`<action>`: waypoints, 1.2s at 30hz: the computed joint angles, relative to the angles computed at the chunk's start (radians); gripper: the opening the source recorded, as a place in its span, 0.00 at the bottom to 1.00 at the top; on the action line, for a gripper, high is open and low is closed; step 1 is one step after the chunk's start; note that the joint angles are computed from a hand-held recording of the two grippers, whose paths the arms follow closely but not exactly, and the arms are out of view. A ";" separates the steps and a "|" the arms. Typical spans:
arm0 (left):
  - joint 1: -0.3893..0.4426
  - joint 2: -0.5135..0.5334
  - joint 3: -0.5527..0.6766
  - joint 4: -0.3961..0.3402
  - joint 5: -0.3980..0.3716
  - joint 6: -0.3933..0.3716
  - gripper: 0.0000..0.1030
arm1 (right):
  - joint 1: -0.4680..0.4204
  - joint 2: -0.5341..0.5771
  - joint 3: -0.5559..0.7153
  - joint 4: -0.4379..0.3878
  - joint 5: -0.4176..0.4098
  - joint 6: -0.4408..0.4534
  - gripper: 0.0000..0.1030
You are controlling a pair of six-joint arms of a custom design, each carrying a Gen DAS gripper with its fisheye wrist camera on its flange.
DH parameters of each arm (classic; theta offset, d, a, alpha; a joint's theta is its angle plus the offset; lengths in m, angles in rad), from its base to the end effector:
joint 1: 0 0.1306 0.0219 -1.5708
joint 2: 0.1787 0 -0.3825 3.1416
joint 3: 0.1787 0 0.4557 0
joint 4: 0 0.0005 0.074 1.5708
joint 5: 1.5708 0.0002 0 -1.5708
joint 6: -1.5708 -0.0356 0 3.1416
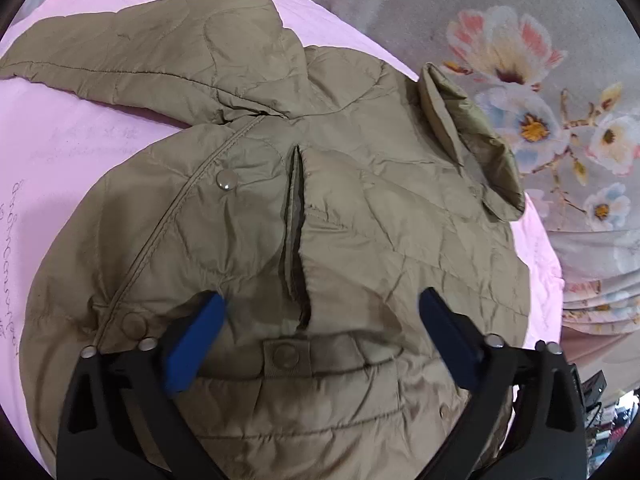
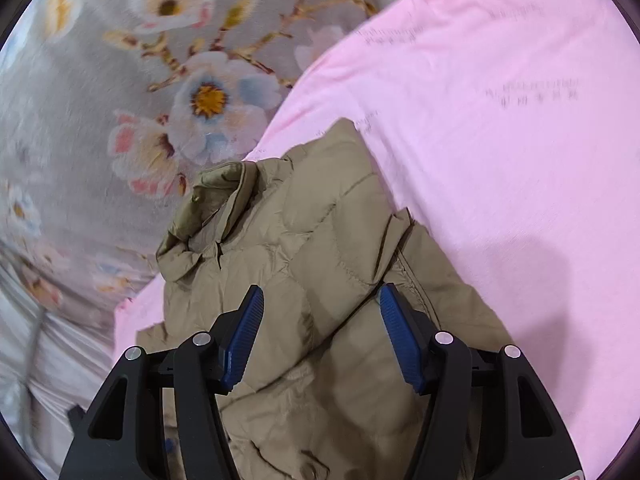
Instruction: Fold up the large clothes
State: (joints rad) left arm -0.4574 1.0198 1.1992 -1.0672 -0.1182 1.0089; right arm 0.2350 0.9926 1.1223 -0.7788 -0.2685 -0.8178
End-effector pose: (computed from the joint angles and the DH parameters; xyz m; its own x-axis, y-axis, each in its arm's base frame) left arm 0.3605 -0.1733 0.4833 -0.6854 -0.5992 -0.4137 -0.3909 0.7821 -0.4853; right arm 0.3978 0.1044 0.4763 -0.7158 0.5520 -0.4277 0.1349 0.7103 0.6909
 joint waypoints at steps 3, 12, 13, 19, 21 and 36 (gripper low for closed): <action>-0.012 0.042 0.045 -0.003 -0.021 -0.058 0.40 | -0.022 0.030 -0.007 0.047 -0.041 -0.057 0.56; -0.024 0.072 0.159 0.006 -0.269 -0.267 0.02 | 0.042 -0.001 0.028 0.172 0.122 0.090 0.05; -0.022 0.082 0.159 -0.009 -0.284 -0.281 0.02 | 0.056 0.009 0.039 0.150 0.148 0.121 0.05; -0.015 0.148 0.081 -0.054 -0.281 -0.286 0.02 | 0.075 0.152 0.102 -0.075 0.164 0.161 0.04; -0.023 0.143 0.067 -0.041 -0.304 -0.286 0.02 | 0.079 0.158 0.109 -0.089 0.178 0.171 0.04; -0.176 0.104 0.165 -0.104 -0.559 -0.288 0.61 | 0.333 0.103 0.186 -0.091 0.493 0.413 0.24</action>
